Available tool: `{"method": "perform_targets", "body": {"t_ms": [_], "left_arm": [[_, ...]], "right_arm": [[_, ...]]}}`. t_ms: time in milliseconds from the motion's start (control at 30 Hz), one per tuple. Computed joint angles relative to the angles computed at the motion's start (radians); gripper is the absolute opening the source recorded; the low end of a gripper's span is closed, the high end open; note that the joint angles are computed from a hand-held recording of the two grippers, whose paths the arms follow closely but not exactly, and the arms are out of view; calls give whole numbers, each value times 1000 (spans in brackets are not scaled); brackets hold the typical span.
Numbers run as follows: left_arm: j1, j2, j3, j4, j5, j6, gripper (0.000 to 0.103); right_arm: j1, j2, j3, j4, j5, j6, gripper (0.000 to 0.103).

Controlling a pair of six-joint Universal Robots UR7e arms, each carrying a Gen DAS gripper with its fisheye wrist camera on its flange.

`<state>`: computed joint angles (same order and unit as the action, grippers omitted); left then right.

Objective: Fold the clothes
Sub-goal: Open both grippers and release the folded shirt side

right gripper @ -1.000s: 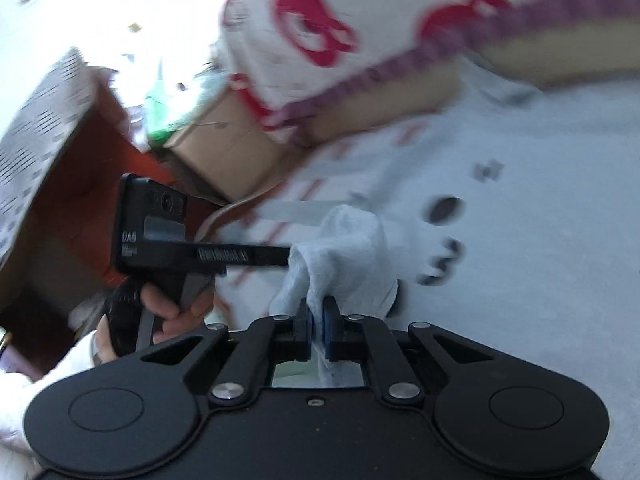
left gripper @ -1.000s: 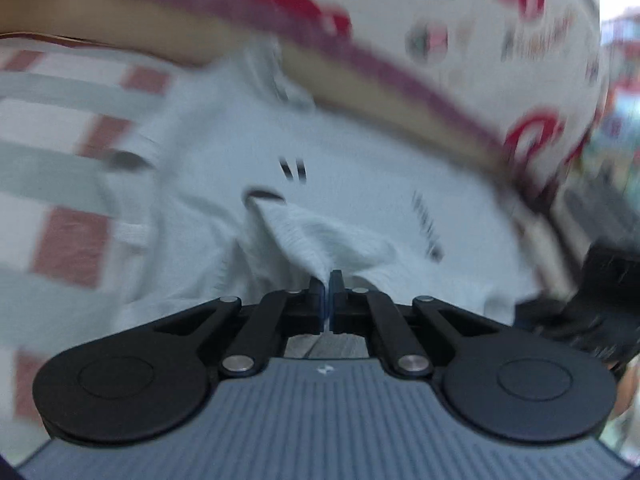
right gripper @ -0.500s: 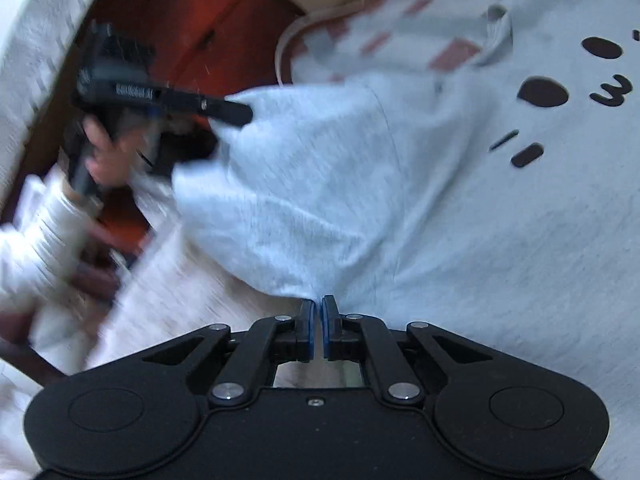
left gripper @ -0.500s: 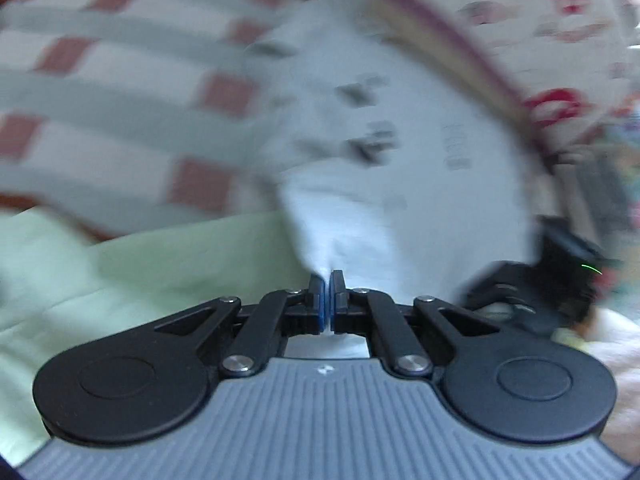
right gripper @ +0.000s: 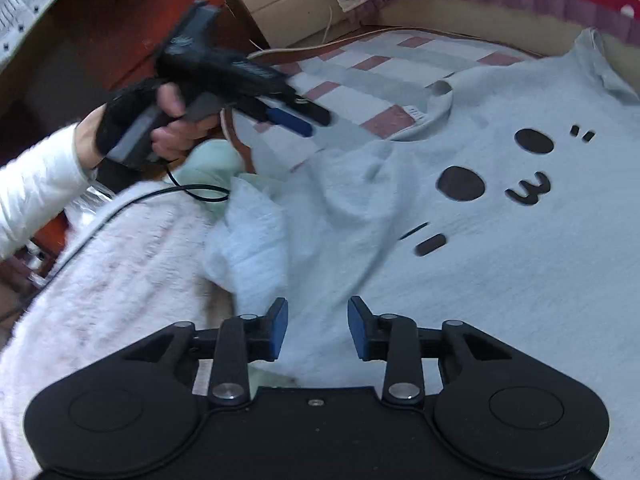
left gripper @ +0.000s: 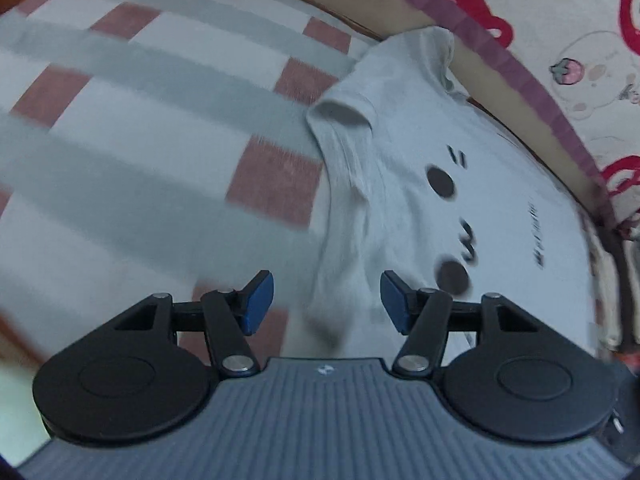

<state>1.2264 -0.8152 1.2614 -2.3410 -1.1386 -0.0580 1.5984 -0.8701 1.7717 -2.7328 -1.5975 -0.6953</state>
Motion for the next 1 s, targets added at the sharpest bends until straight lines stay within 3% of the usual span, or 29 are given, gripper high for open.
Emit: {"method": "perform_targets", "body": {"t_ms": [100,167,233,333,400,467,500,533,567,633,733,767,800,833,867,900,1000], "left_arm": [[-3,101,-76,-128,75,180,60],[7,169,-152,-191,66,271,65],[18,240,-260,-171,68,327,67],[25,357,-442,-94,121,401,67],[33,425,-547,-62,131,442,67],[41,461,-590,-108,109,479,64],[43,473,-609,-108,102,488,46],[41,480,-626,-106,108,504,10],[39,488,-645,-101,114,519,2],[30,488,-636,-170,145,550,2],[22,482,-619,-311,182,599,4],[19,489,-620,-347,199,623,6],[15,506,-628,-383,235,657,15],[9,525,-637,-410,278,690,35],[1,542,-647,-409,336,699,43],[-1,542,-646,-384,369,673,46],[-3,434,-509,-260,331,462,48]], "right_arm": [[10,18,-13,42,13,-47,44],[10,15,-8,81,51,-99,59],[21,27,-13,93,32,-148,64],[51,72,-36,55,-52,-191,65],[52,90,-58,86,-59,-203,65],[50,99,-71,120,-58,-223,65],[48,101,-72,122,-57,-233,65],[47,97,-64,116,-58,-238,65],[44,97,-59,102,-57,-242,64],[38,96,-43,67,-49,-255,63],[27,83,-16,37,-29,-284,45],[26,80,-14,40,-30,-282,44],[25,81,-20,52,-31,-274,44],[22,78,-17,55,-29,-268,44],[19,76,-13,54,-26,-258,44],[17,74,-11,53,-23,-244,44],[16,72,-5,47,-13,-198,46]]}}
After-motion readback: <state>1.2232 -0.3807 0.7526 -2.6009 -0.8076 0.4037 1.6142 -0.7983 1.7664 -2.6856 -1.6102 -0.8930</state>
